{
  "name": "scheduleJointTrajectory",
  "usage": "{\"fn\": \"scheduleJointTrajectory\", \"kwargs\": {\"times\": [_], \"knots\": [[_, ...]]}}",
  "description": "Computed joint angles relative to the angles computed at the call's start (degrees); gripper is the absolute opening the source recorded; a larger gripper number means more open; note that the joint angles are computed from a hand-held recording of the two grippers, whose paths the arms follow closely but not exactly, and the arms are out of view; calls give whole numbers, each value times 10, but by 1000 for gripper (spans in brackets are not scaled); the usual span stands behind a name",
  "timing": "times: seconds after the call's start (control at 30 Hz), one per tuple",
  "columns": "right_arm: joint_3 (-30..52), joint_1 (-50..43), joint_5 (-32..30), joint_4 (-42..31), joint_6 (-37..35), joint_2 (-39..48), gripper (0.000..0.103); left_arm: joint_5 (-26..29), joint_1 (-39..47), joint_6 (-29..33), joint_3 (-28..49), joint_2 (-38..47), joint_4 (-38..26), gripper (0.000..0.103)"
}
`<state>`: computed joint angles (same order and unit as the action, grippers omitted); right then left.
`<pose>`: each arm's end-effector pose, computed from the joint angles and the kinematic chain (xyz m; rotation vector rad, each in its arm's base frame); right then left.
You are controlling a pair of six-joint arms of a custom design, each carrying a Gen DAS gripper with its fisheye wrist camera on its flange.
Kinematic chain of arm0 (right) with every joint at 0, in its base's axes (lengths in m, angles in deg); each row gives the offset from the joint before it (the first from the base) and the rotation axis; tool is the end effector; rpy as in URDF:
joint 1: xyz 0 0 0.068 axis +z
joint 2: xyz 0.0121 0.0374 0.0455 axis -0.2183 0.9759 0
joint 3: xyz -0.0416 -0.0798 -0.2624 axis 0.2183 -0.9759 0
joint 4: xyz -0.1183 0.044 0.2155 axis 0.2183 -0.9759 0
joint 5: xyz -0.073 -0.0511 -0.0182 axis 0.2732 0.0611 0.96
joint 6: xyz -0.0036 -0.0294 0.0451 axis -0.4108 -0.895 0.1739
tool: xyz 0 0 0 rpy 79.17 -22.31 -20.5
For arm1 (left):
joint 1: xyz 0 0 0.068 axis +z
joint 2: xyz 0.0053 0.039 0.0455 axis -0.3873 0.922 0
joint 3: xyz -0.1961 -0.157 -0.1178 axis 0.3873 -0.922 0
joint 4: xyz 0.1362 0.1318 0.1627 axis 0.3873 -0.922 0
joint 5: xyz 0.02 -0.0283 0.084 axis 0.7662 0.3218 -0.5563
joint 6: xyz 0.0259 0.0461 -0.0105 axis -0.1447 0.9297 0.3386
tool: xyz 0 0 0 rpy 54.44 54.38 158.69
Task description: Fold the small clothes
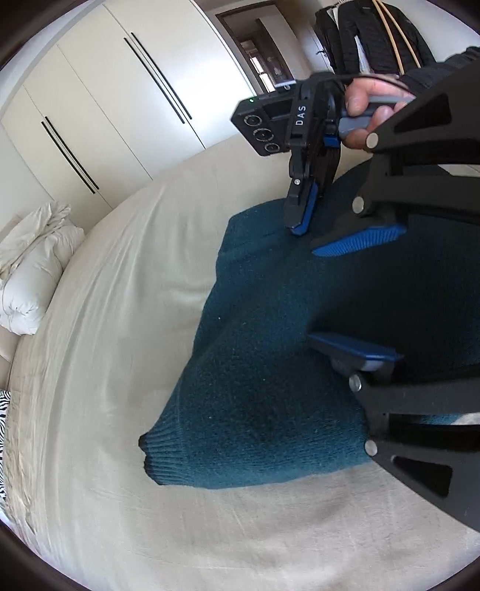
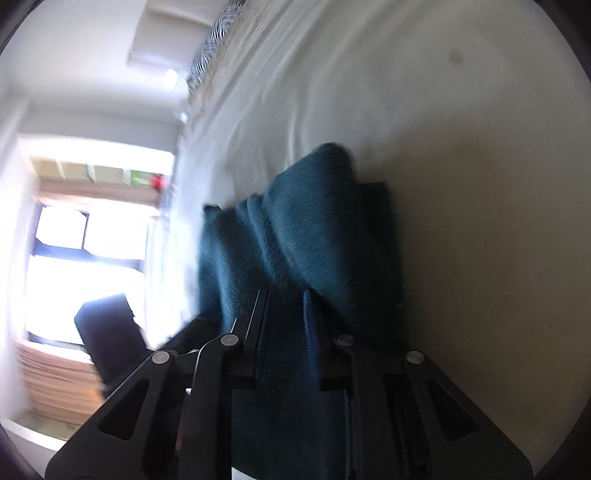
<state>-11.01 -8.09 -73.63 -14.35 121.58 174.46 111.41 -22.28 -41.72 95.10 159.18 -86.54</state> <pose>0.2220 0.0309 0.0927 1.0303 2.1455 1.0788 0.4201 -0.0216 0.1231 0.9258 2.5498 -1.0958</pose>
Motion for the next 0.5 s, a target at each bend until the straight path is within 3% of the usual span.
{"fn": "scheduleJointTrajectory", "kwargs": {"times": [0.13,0.2,0.27,0.33,0.43,0.5], "knots": [[-38,-18,-11,96,3,31,12,-8,1,10,-17,-4,23,43],[-44,-9,11,30,0,-31,13,-7,5,12,-17,-8,17,43],[-27,33,70,-102,-3,-130,17,-8,16,15,-33,-27,16,43],[-19,80,104,-188,6,-216,17,-14,33,27,-76,-73,27,43],[1,157,139,-243,4,-276,17,3,71,84,-132,-119,14,48],[3,194,149,-237,5,-269,17,-13,84,105,-164,-127,13,48]]}}
